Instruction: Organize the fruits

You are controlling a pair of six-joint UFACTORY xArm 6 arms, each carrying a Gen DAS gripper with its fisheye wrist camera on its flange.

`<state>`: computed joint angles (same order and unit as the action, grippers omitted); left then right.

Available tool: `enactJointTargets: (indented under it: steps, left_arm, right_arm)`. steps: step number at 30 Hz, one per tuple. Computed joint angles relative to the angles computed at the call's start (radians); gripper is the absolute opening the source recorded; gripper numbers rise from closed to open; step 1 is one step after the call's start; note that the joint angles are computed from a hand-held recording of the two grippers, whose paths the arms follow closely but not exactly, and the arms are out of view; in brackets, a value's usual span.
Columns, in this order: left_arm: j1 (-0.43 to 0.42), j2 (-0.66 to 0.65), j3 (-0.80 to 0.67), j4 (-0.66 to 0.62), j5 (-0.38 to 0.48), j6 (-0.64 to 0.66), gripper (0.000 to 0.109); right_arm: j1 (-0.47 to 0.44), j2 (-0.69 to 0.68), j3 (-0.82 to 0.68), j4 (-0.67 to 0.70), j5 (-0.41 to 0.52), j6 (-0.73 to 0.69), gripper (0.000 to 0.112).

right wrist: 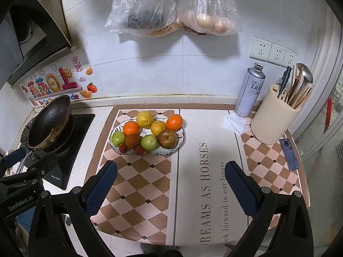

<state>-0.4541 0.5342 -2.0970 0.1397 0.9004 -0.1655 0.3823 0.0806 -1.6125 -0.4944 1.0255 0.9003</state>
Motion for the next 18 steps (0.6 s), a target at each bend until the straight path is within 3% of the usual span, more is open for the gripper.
enactJointTargets:
  steps: [18]
  left_arm:
    - [0.002,0.007,-0.009,-0.006,0.007,0.019,0.1]
  right_arm:
    - [-0.009,0.007,-0.006,0.015,-0.001,-0.021,0.102]
